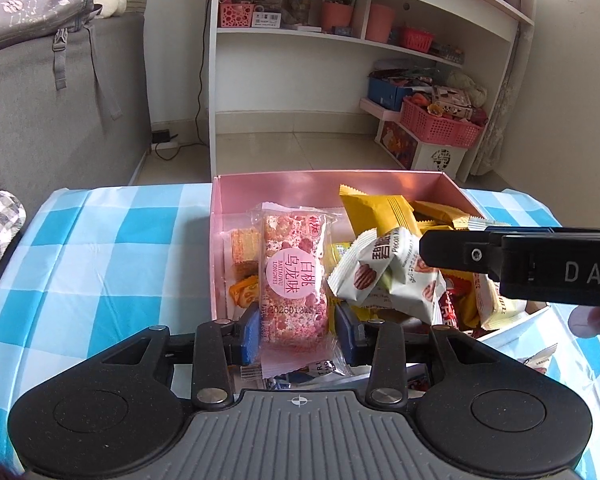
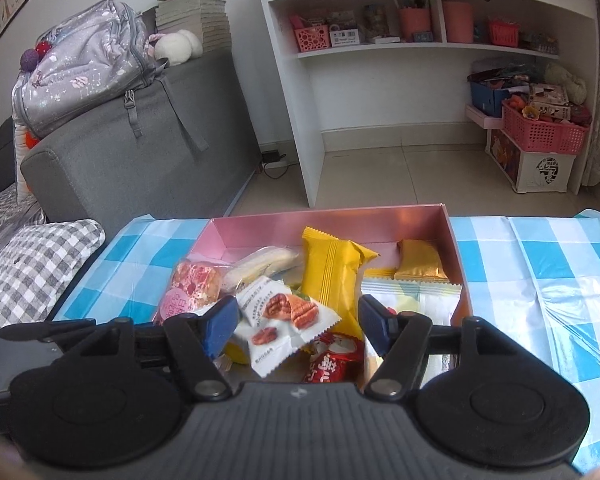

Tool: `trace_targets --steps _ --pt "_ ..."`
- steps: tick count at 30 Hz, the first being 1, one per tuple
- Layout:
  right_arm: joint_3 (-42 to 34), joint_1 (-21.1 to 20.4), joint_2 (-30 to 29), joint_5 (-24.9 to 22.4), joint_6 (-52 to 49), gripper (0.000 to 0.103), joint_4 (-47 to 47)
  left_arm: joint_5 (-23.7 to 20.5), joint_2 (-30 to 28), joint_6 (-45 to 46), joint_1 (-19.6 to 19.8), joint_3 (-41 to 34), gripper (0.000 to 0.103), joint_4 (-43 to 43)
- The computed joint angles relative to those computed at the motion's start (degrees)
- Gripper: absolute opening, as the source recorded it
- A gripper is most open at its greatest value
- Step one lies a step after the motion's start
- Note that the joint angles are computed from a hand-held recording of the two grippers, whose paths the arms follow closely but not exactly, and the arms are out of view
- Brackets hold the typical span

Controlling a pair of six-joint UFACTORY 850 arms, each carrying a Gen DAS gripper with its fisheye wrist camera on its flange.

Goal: Organize snacks
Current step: 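Carry the rice-cake bar and pecan pack into the box and open both grippers, then withdraw both tools from the box over the remaining snacks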

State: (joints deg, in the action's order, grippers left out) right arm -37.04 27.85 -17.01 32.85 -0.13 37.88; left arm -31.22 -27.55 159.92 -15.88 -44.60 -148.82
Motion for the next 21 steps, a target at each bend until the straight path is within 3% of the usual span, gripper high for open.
trace_targets --steps 6,14,21 --pt "-0.1 0.3 0.3 -0.6 -3.3 0.065 2.5 0.4 1.3 2.3 0.2 1.1 0.054 -0.3" --pt "0.6 1.6 1.9 -0.5 -10.3 0.071 8.2 0.8 3.4 4.7 0.9 3.1 0.067 -0.2" --pt "1.6 3.0 3.3 -0.1 -16.4 0.082 13.9 0.5 5.5 5.5 2.1 5.4 0.075 1.5"
